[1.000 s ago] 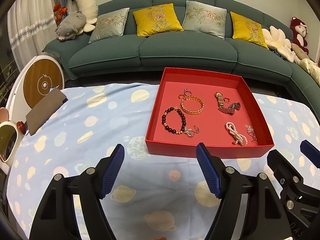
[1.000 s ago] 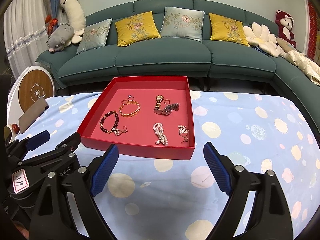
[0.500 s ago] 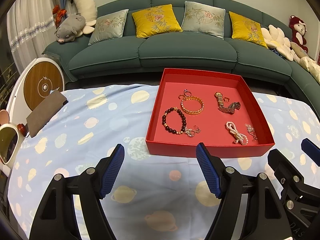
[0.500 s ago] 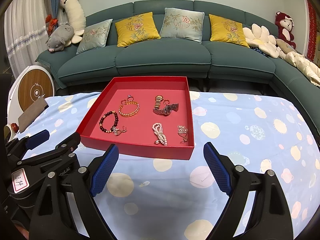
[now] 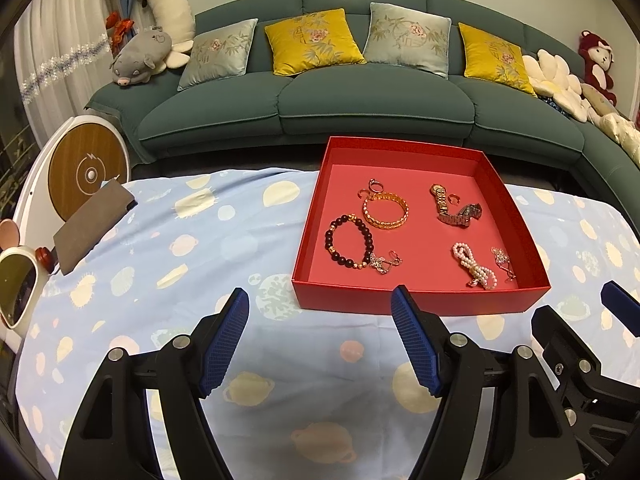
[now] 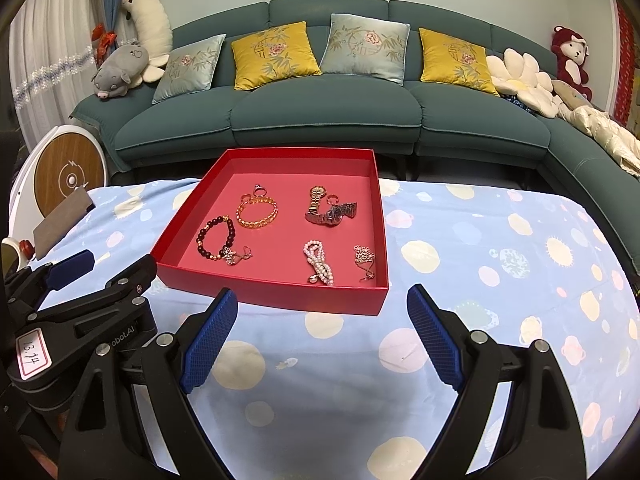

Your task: Organize jewelry

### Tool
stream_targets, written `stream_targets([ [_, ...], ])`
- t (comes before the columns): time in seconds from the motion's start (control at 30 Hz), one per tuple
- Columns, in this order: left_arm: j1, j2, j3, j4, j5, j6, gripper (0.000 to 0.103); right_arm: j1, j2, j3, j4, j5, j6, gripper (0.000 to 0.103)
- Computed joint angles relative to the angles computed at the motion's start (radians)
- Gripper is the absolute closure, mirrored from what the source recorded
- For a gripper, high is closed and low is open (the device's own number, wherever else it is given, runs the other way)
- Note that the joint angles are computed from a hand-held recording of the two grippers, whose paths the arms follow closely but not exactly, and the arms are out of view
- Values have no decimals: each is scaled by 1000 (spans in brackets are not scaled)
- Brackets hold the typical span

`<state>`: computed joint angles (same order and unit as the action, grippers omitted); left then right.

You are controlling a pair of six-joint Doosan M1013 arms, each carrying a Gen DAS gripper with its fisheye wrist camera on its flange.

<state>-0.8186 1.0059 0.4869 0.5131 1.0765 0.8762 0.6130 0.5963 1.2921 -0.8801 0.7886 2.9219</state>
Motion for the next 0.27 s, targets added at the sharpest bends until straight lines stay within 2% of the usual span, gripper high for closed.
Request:
stream_targets([
  [0.27,-1,2,-1,14,1,-12,32,1,2,-1,-3,2,-1,19],
])
